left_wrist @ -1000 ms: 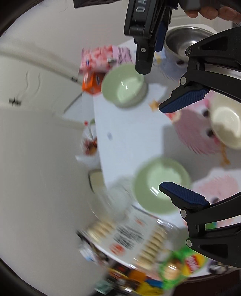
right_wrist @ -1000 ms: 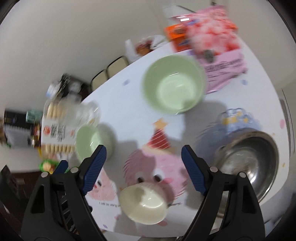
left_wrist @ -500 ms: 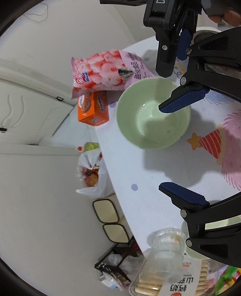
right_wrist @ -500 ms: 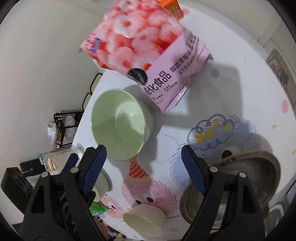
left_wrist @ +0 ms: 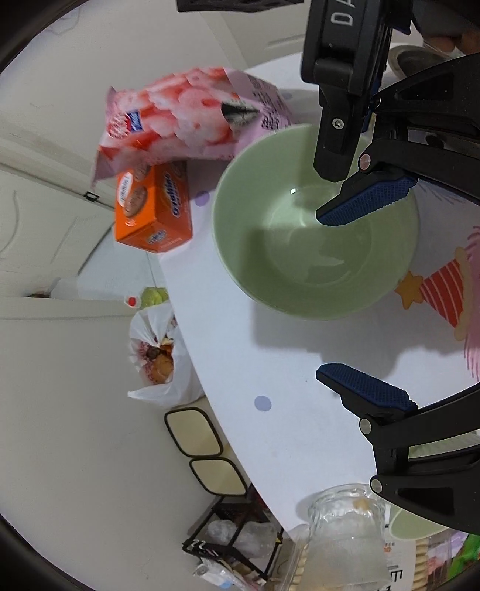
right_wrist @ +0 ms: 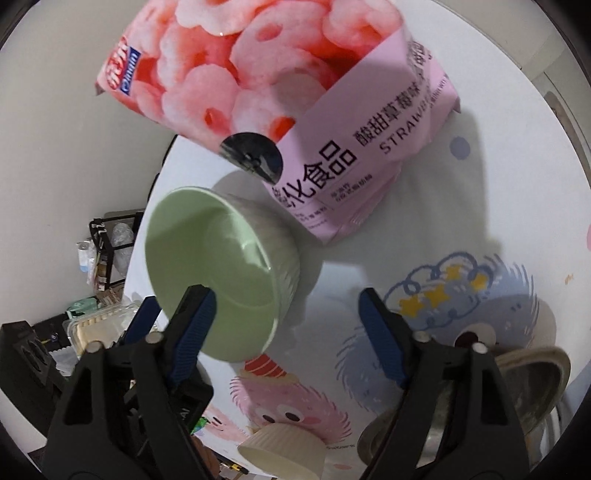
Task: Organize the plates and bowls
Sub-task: 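Move both tools to the pale green bowl beside the pink snack bag, then close the left tool on the green bowl rim while the right tool grips it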
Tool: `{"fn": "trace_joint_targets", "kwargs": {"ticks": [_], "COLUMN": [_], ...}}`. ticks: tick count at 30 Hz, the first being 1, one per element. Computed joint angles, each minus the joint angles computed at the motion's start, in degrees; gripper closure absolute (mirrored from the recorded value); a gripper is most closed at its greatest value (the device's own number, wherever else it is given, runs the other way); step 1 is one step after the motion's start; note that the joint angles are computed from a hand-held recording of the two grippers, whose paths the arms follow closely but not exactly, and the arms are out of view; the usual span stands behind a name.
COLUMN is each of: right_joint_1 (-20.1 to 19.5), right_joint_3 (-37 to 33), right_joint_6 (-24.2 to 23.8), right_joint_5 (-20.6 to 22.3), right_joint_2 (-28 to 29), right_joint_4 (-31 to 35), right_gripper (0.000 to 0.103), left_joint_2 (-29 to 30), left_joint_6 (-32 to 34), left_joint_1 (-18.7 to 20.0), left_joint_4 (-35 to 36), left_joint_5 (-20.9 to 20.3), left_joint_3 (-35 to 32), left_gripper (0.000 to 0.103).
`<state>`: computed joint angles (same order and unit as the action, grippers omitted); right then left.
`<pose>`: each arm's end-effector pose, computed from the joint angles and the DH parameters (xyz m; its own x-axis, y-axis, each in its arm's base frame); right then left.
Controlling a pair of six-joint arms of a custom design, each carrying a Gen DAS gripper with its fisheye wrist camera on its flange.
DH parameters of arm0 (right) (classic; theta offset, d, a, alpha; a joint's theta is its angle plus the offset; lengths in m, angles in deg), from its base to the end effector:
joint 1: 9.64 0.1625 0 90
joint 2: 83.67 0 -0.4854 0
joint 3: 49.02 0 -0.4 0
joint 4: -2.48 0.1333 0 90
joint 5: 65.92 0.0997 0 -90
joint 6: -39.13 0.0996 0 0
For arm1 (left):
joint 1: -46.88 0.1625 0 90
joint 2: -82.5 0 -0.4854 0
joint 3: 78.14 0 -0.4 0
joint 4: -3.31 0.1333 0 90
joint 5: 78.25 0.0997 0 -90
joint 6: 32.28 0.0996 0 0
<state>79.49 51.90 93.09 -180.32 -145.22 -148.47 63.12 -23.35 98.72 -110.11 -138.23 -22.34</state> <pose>0.0820 -0.6679 0.2879 -0.5230 0.8494 -0.0714 0.7427 0.4130 -0.5270 -0.3858 -0.7874 -0.0204 -0.5104 0.7348 -0.4467 0.6896 0.6601 0.2979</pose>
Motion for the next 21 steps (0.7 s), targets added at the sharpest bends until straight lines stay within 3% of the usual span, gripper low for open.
{"fn": "trace_joint_targets", "kwargs": {"ticks": [3,5,6,7,10,12,21], "right_joint_1": [-0.2,-0.4,-0.5,-0.5,-0.2,0.2,1.5], "right_joint_3": [-1.0,-1.7,-1.9,-2.1,-3.7,-4.5,-6.4], "right_joint_6": [0.2,0.0,-0.1,-0.3,-1.6,-2.5,-7.6], "right_joint_5": [0.2,0.7,1.1,1.3,0.4,-0.7,-4.0], "right_joint_2": [0.9,1.4,1.6,1.8,2.9,3.3,4.5], "right_joint_4": [0.7,1.6,1.8,2.2,4.9,6.4,10.8], "right_gripper": [0.060,0.067,0.071,0.074,0.088,0.087,0.087], "left_joint_2": [0.6,1.1,1.7,2.3,2.6,2.4,1.3], "left_joint_6": [0.4,-0.2,-1.4,-2.4,-1.2,0.1,-1.1], "left_joint_1": [0.0,0.2,0.4,0.6,1.0,0.6,0.6], "left_joint_4": [0.1,1.2,3.3,5.2,5.6,4.2,2.6], "left_joint_5": [1.4,1.7,2.2,2.2,0.1,1.7,0.3], "left_joint_3": [-0.2,-1.0,-2.3,-3.5,-3.9,-2.8,-1.2], "left_gripper": [0.027,0.050,0.071,0.080,0.091,0.091,0.093]}}
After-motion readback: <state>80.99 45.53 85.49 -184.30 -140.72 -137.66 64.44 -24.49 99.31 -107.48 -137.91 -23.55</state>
